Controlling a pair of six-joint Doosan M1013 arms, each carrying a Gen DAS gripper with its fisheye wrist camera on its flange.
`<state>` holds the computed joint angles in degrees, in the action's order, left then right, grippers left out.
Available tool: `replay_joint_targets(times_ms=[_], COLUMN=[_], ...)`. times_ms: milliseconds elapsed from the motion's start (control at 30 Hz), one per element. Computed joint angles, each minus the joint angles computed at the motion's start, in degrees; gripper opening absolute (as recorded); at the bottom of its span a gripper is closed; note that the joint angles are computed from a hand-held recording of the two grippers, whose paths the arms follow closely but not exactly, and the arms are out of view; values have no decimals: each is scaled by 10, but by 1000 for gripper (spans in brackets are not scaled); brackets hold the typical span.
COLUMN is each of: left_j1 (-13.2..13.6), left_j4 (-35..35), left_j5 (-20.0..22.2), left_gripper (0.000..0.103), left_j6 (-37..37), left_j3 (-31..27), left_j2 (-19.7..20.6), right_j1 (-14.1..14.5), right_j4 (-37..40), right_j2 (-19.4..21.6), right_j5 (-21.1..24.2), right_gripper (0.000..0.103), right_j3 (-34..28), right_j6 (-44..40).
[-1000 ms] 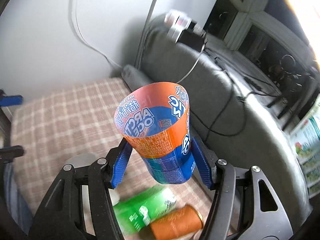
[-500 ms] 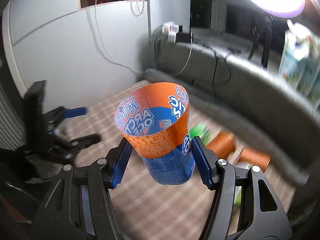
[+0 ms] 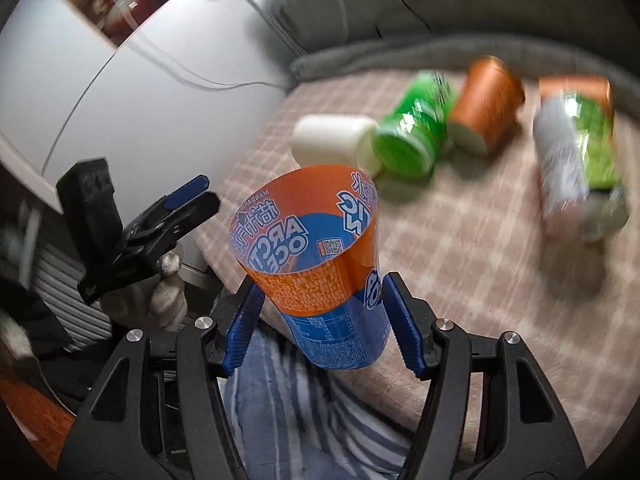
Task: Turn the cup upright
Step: 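Lift the cup with the right gripper and rotate it rim-up, then lower the cup with the right gripper while the left gripper approaches it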
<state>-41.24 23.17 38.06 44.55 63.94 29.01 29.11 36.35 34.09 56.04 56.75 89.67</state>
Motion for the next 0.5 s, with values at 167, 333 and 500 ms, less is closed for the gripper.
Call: replay_joint_targets(times_ms=[167,333,500], left_j1=[6,15,22], left_j4=[-65,-149,-220], left_j5=[3,14,30], left_gripper=[97,97,93], left_j6=[47,108,154], left_j3=[-14,-37,-62], left_j2=[8,24,41], right_j1=[-18,-29,-28], right_j4=[55,72,56], right_j2=[22,34,43], right_j5=[24,29,33], right_gripper=[65,65,65], right_j3=[-13,-22,-32], right_j6=[23,38,61])
